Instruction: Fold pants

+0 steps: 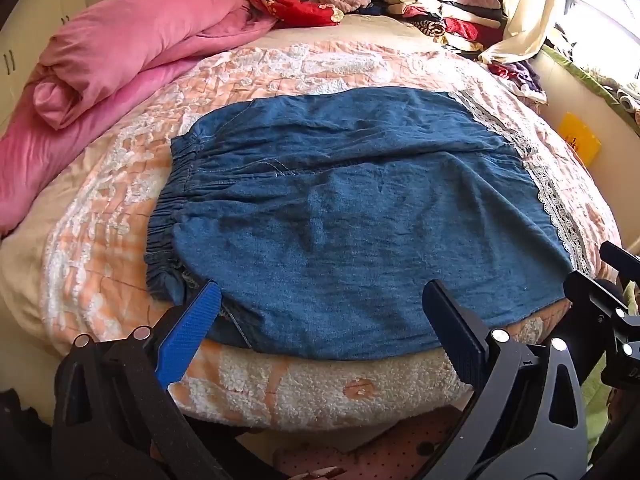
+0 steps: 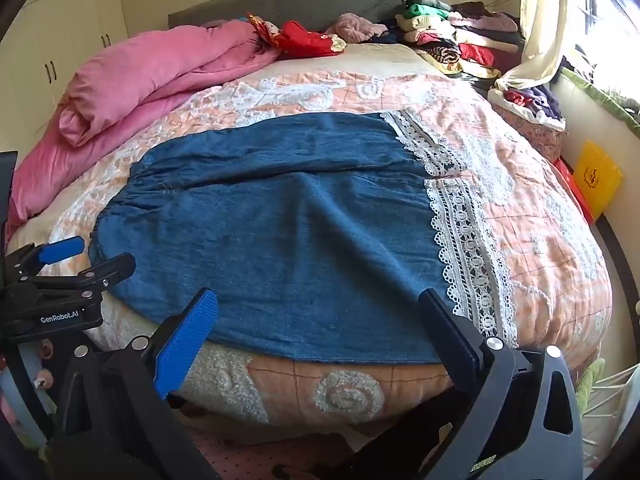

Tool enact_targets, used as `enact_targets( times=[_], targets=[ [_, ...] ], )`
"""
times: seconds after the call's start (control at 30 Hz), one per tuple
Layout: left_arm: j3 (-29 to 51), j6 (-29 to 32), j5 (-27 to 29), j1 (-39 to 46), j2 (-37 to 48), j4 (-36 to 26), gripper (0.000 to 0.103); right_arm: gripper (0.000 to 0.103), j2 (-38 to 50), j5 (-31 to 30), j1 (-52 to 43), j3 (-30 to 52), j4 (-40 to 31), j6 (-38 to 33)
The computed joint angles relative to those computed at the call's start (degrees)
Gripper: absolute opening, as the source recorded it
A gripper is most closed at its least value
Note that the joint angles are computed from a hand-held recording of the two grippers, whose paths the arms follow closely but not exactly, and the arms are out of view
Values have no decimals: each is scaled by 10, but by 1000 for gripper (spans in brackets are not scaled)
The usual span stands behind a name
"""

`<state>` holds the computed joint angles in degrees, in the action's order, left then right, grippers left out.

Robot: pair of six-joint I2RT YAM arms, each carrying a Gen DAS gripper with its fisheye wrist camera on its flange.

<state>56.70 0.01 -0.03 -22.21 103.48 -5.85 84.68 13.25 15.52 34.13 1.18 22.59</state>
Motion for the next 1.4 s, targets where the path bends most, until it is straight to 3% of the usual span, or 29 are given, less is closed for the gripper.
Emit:
enact_targets(
  times=[1.4],
  targets=[
    [-2, 4, -12, -3, 0, 0, 95, 99, 13, -1, 0, 10, -2, -3]
  ],
)
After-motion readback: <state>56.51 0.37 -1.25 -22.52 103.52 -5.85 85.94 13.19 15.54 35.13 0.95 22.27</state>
